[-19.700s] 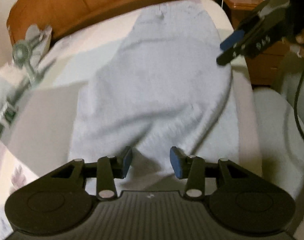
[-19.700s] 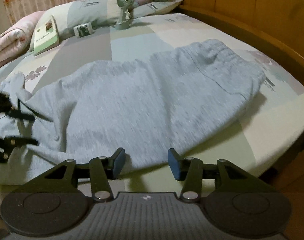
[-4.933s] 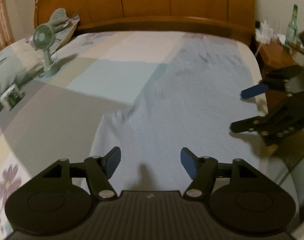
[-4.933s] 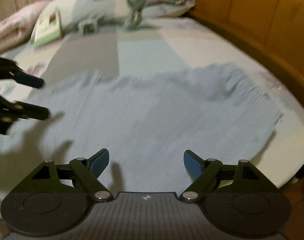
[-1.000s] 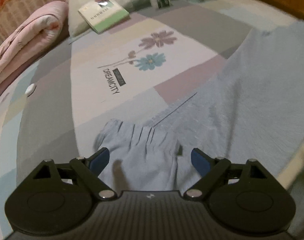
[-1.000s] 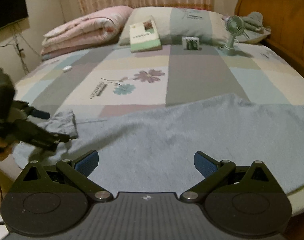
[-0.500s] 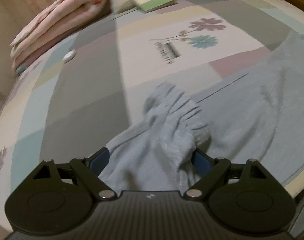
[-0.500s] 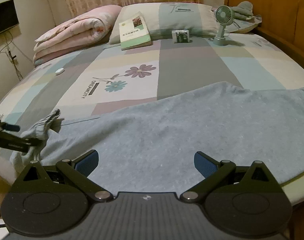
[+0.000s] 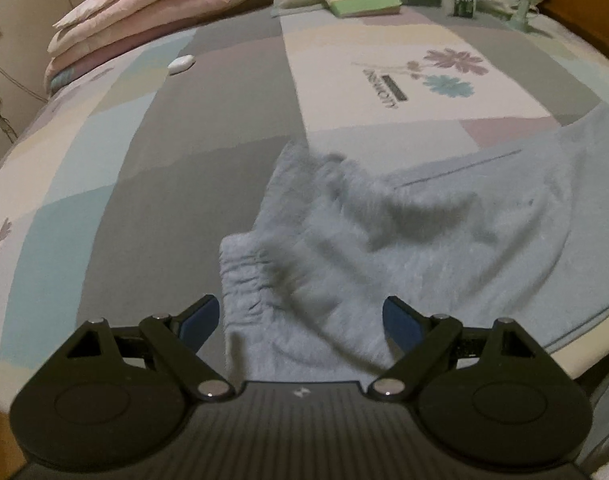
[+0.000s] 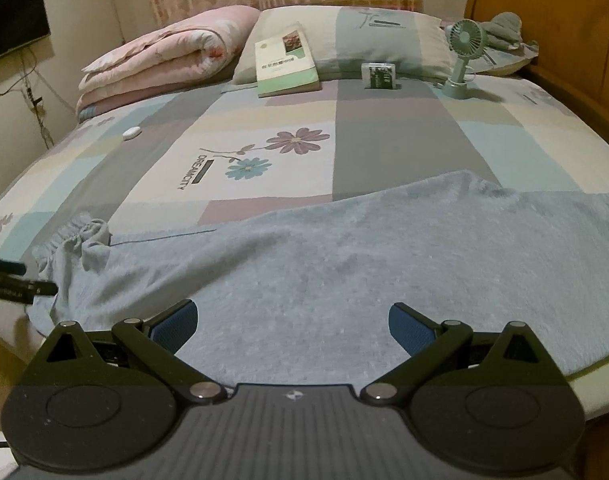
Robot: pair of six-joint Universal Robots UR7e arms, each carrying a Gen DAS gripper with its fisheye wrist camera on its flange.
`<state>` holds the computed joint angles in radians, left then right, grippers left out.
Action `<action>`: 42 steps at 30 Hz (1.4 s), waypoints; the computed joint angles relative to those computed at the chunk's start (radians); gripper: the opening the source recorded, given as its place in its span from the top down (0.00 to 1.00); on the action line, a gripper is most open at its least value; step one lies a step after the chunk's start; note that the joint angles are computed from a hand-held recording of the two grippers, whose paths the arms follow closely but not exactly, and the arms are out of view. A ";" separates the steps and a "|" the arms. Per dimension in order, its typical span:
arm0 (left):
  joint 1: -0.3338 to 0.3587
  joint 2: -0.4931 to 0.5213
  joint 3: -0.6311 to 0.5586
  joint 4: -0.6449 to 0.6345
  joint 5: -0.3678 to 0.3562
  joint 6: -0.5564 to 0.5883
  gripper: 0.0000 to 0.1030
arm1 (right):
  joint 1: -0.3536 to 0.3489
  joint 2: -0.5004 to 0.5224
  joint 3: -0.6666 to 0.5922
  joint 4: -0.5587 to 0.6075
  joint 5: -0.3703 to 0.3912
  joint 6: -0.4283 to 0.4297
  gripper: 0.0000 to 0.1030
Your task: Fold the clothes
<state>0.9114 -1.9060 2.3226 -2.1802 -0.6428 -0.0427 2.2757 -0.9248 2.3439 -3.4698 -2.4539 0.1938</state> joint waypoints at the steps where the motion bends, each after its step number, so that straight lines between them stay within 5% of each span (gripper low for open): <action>1: 0.012 0.005 -0.003 -0.034 -0.026 0.022 0.14 | 0.002 0.001 -0.001 0.002 -0.002 -0.002 0.00; 10: 0.112 -0.016 -0.045 -0.134 -0.190 -0.026 0.18 | -0.016 -0.007 0.005 0.013 0.011 0.018 0.00; 15: 0.206 -0.037 -0.060 -0.180 -0.372 -0.081 0.48 | -0.025 -0.007 0.008 0.010 0.047 0.016 0.00; 20: 0.283 0.014 -0.070 -0.242 -0.444 -0.114 0.53 | -0.032 -0.015 0.015 -0.002 0.100 0.011 0.00; 28: 0.321 0.024 -0.060 -0.331 -0.469 -0.107 0.54 | -0.070 -0.071 -0.014 0.107 0.329 -0.008 0.00; 32: 0.325 0.045 -0.058 -0.374 -0.480 -0.084 0.54 | -0.054 -0.054 -0.077 0.191 0.333 -0.040 0.00; 35: 0.304 0.052 -0.054 -0.384 -0.438 -0.074 0.86 | -0.036 -0.030 -0.121 0.237 0.311 -0.063 0.00; 42: 0.177 -0.086 -0.021 -0.296 -0.344 -0.047 0.88 | -0.030 0.011 -0.135 0.244 0.313 -0.057 0.00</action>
